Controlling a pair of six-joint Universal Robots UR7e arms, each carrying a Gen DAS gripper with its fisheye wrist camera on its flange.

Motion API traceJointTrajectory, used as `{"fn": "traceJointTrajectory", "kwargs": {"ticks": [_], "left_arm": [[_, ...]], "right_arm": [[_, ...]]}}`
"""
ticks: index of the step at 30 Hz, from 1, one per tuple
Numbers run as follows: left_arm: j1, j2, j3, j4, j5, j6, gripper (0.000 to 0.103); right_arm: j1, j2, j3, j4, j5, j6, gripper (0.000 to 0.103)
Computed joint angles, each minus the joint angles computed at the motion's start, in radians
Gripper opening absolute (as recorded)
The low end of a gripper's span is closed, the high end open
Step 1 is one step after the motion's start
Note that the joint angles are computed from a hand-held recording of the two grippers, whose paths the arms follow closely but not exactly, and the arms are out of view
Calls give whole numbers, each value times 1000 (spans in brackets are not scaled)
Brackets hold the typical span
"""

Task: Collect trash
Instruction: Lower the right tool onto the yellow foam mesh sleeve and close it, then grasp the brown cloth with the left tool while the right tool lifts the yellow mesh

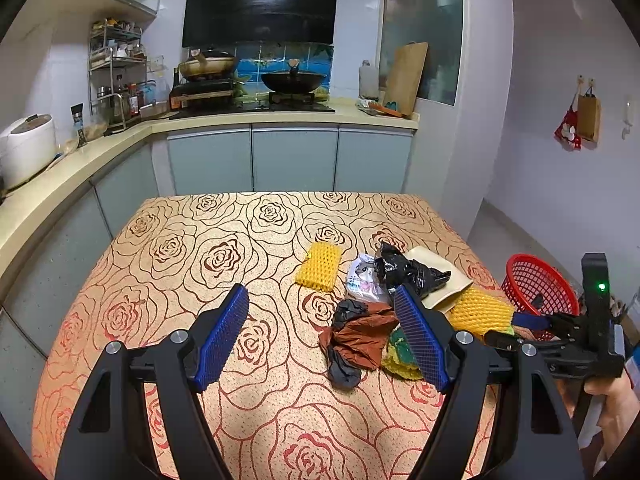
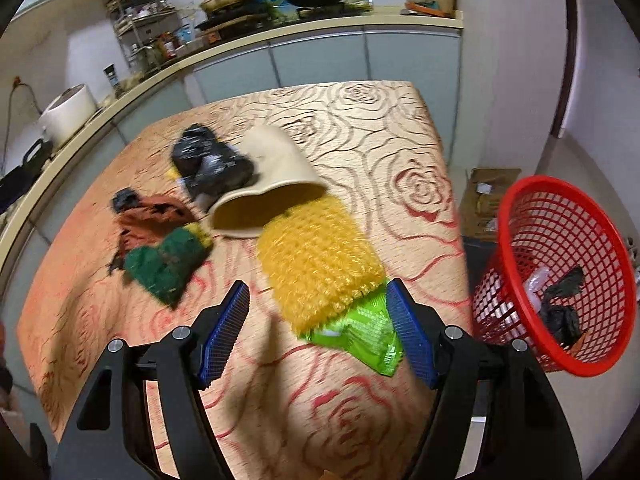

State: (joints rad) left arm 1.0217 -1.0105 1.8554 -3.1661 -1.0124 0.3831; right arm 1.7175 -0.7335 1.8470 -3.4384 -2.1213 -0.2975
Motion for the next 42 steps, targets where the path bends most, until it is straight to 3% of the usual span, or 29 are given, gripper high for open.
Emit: {"fn": "traceJointTrajectory", "kwargs": {"ticks": [8, 19, 28, 35, 38, 42], "left_arm": [[0, -7, 17, -5, -5, 7, 73], [2, -1, 22, -4, -16, 15, 73], [1, 0, 23, -8, -25, 30, 73], [10, 9, 31, -6, -24, 35, 72], [12, 12, 37, -12, -33, 48, 72], [18, 25, 30, -9, -31, 66, 69]], "right_arm": [[41, -7, 36, 13, 48, -8, 69], [69, 27, -23, -109, -71, -87, 69], [38, 105, -146, 23, -114, -74, 68], [35, 122, -159, 53, -123, -71, 38], [38, 123, -155, 46, -120, -73, 29], [48, 127, -149, 23, -121, -84, 25]]}}
